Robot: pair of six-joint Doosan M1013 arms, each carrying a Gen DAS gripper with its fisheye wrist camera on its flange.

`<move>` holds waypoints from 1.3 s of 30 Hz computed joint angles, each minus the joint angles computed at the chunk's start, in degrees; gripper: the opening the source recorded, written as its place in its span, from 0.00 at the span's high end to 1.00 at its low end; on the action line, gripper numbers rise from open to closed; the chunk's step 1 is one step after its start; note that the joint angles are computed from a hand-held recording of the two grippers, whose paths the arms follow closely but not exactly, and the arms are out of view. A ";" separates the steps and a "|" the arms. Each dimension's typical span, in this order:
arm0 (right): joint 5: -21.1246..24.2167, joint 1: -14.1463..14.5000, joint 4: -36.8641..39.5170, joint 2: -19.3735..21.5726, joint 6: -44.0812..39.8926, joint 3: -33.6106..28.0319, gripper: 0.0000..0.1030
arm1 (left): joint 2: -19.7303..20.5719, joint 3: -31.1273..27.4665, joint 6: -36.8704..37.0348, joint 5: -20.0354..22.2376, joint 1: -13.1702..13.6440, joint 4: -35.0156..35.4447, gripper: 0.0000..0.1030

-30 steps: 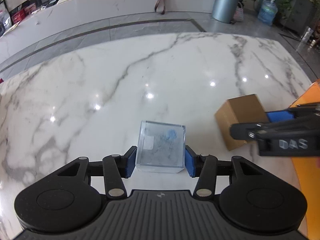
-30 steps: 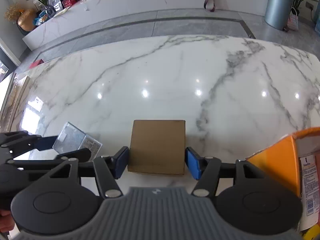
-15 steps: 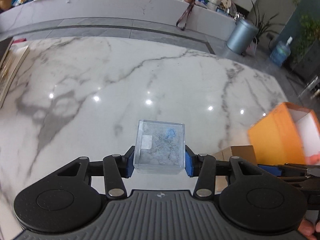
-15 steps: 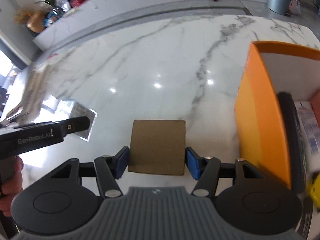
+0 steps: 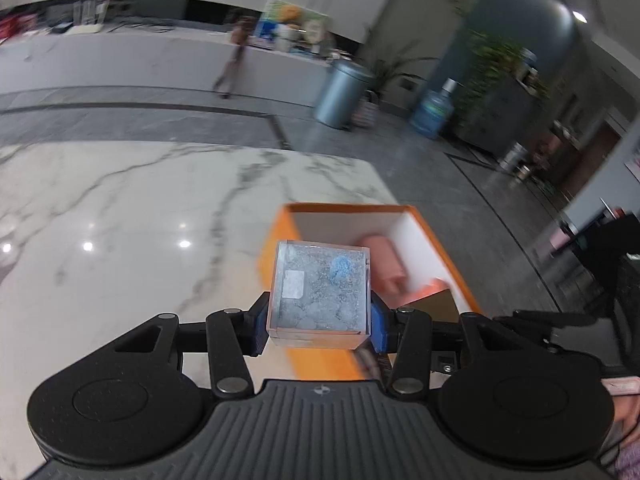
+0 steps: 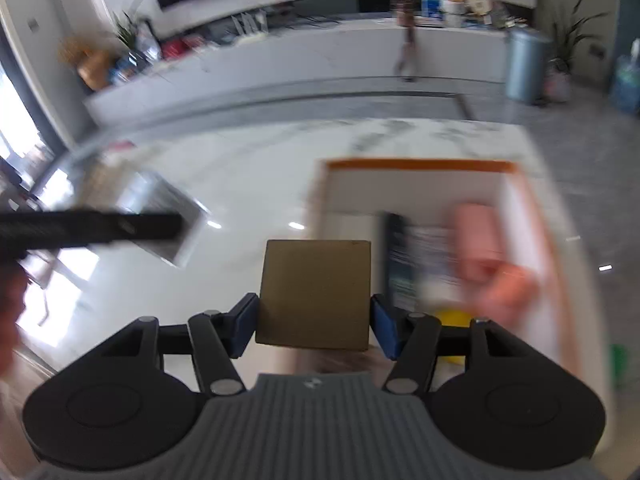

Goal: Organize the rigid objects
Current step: 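Lift and carry the clear cube and brown cardboard cube over the orange box, then lower the brown cardboard cube into the orange box and open the right gripper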

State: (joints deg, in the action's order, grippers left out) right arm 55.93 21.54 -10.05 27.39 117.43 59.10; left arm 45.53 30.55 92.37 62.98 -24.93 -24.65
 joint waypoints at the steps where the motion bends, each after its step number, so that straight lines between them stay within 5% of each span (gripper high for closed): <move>1: 1.29 -0.27 -1.12 -0.61 -0.18 0.82 0.41 | 0.07 -0.09 0.91 0.30 -0.59 -0.53 0.48; 11: 12.74 -4.02 -0.85 -0.09 -5.81 3.05 0.40 | 5.60 -8.36 1.05 5.84 -4.40 -0.08 0.48; 22: 24.97 -2.90 -3.99 6.71 -12.72 -5.28 0.40 | 8.02 -11.54 0.81 9.38 -4.27 0.91 0.48; 31: 28.04 -3.27 -2.16 8.79 -14.00 -7.35 0.40 | 10.25 -15.50 1.40 11.06 -3.99 -0.17 0.48; 39: 24.31 -3.37 -1.51 6.95 -17.09 -5.38 0.38 | 12.95 -20.37 1.02 14.53 -3.77 -1.54 0.48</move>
State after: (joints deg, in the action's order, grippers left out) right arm 80.25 18.17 -11.56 34.34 100.34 53.72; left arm 58.48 10.18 93.39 77.52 -28.69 -26.19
